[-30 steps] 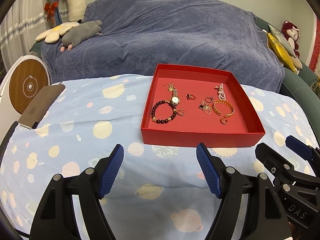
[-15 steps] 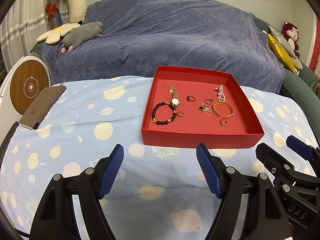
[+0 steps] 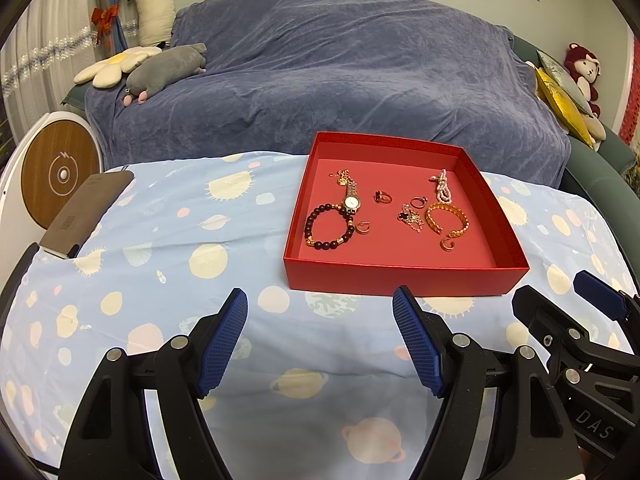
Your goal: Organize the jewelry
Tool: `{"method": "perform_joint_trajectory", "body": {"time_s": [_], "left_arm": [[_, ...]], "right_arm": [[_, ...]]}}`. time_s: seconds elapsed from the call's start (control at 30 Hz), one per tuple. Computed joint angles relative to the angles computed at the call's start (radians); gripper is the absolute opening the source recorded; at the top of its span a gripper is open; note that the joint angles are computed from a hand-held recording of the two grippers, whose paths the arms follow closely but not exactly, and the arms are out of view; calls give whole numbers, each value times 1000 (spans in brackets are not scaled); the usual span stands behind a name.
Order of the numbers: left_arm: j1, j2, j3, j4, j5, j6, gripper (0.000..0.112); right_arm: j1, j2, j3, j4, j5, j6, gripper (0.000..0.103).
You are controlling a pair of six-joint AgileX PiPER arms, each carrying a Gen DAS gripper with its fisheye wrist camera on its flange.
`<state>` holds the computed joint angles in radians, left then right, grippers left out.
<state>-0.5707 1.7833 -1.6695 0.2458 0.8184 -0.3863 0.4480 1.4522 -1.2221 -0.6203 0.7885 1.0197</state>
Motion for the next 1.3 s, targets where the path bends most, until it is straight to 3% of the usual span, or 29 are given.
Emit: {"method": "perform_joint_trajectory", "body": {"time_s": [1.0,1.3], "left_arm": [[9,-15,22,21,-5,-6,72],[-17,-8,17,91,14,-58,72]], "right_arm": [[3,3,-7,-4,8,0,82],[-2,0,-3,-2,3,-5,82]]}}
